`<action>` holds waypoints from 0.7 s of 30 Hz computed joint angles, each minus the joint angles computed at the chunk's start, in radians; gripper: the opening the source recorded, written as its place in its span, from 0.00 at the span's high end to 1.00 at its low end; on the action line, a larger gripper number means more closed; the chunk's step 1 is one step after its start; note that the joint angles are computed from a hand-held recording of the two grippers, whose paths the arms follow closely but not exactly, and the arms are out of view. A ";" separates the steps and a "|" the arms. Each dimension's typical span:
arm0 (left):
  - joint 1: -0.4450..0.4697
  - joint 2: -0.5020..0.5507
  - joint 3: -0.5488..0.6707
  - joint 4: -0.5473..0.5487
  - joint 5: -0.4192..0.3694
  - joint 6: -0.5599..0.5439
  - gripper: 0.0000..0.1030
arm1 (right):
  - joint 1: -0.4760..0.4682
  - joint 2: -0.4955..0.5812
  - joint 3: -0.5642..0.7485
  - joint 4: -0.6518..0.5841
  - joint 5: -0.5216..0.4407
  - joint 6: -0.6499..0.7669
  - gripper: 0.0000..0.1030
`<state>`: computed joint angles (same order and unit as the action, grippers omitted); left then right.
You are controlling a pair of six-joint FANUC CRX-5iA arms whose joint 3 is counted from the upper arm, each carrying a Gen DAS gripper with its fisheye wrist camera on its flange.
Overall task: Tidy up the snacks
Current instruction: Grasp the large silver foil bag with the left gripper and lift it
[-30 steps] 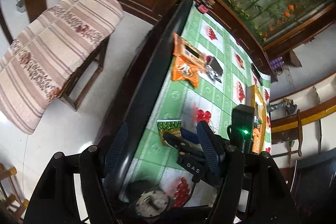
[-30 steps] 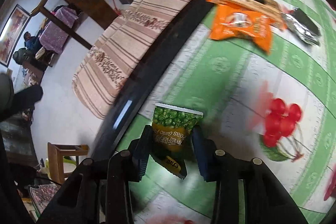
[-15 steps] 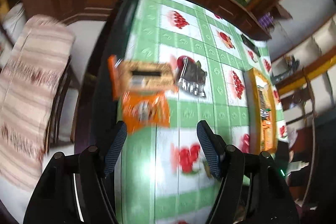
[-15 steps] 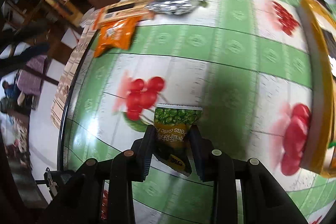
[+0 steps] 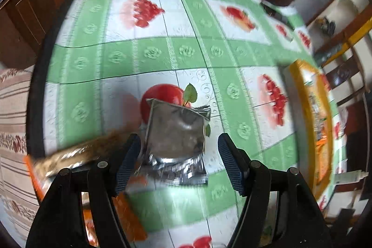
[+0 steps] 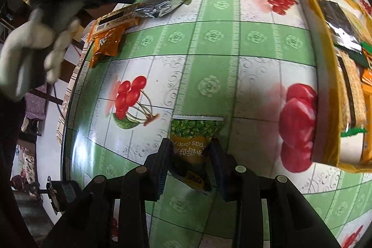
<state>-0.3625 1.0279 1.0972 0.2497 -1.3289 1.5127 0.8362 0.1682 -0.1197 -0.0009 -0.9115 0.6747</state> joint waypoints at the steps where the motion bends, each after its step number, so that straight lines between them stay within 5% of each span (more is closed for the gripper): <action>1: -0.005 0.049 0.086 -0.016 -0.051 0.009 0.34 | -0.002 -0.007 -0.007 -0.002 0.003 0.000 0.67; 3: -0.013 0.108 0.188 -0.034 -0.120 0.019 0.34 | -0.006 -0.018 -0.020 -0.008 0.014 0.001 0.67; 8: -0.036 0.064 0.130 -0.095 -0.121 -0.011 0.41 | -0.014 -0.037 -0.041 -0.026 0.041 0.007 0.63; 16: -0.014 -0.138 -0.224 -0.011 0.041 -0.027 0.45 | 0.000 -0.045 -0.056 -0.012 0.067 -0.026 0.42; 21: 0.004 -0.238 -0.373 0.049 0.105 -0.059 0.45 | 0.016 -0.029 -0.039 0.001 0.057 -0.034 0.39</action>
